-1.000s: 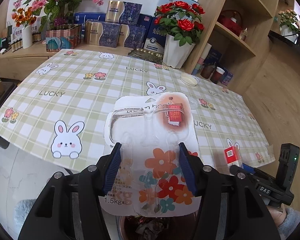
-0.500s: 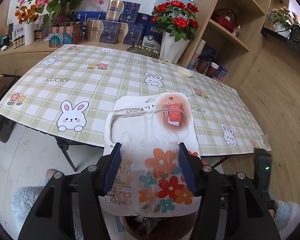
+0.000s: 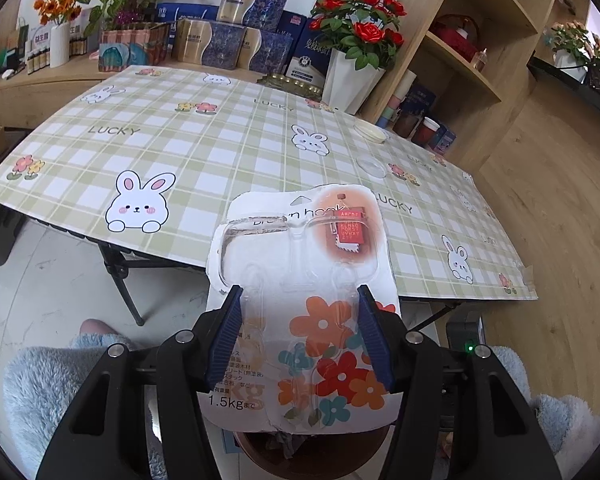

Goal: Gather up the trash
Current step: 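Open the right gripper to drop the red box into the bin, then lower the blister pack into the bin and open the left gripper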

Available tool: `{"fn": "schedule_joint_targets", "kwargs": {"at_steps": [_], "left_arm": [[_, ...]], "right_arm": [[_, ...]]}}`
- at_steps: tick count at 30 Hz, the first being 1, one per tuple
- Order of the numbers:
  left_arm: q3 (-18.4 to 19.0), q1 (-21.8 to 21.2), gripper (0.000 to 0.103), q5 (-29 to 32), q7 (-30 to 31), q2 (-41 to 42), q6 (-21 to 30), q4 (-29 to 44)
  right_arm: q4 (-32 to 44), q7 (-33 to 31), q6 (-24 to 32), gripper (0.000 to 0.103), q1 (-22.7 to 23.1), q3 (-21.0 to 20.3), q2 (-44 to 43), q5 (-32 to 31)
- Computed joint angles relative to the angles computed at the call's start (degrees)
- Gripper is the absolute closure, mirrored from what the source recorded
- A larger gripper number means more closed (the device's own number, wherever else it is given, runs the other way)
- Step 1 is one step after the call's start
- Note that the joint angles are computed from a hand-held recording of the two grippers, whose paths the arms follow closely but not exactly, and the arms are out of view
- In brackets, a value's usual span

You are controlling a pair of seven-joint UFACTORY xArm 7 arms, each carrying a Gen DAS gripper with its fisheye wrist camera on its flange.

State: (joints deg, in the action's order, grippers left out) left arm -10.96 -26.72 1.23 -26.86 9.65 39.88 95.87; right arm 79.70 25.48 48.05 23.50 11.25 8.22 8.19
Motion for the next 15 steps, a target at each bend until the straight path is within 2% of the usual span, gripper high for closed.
{"fn": "schedule_joint_targets", "kwargs": {"at_steps": [7, 11, 13, 15], "left_arm": [[0.0, 0.0, 0.048, -0.7, 0.3, 0.4, 0.3, -0.1], [0.0, 0.0, 0.048, -0.6, 0.4, 0.6, 0.2, 0.0], [0.0, -0.1, 0.048, -0.7, 0.6, 0.8, 0.4, 0.2], [-0.1, -0.1, 0.048, -0.7, 0.8, 0.9, 0.7, 0.4]], "right_arm": [[1.4, -0.8, 2.4, 0.041, -0.3, 0.0, 1.5, 1.2], [1.6, -0.6, 1.9, 0.019, 0.1, -0.2, 1.2, -0.3], [1.2, 0.0, 1.1, 0.016, 0.3, -0.3, 0.4, -1.4], [0.6, 1.6, -0.1, 0.008, 0.6, -0.5, -0.8, -3.5]]}}
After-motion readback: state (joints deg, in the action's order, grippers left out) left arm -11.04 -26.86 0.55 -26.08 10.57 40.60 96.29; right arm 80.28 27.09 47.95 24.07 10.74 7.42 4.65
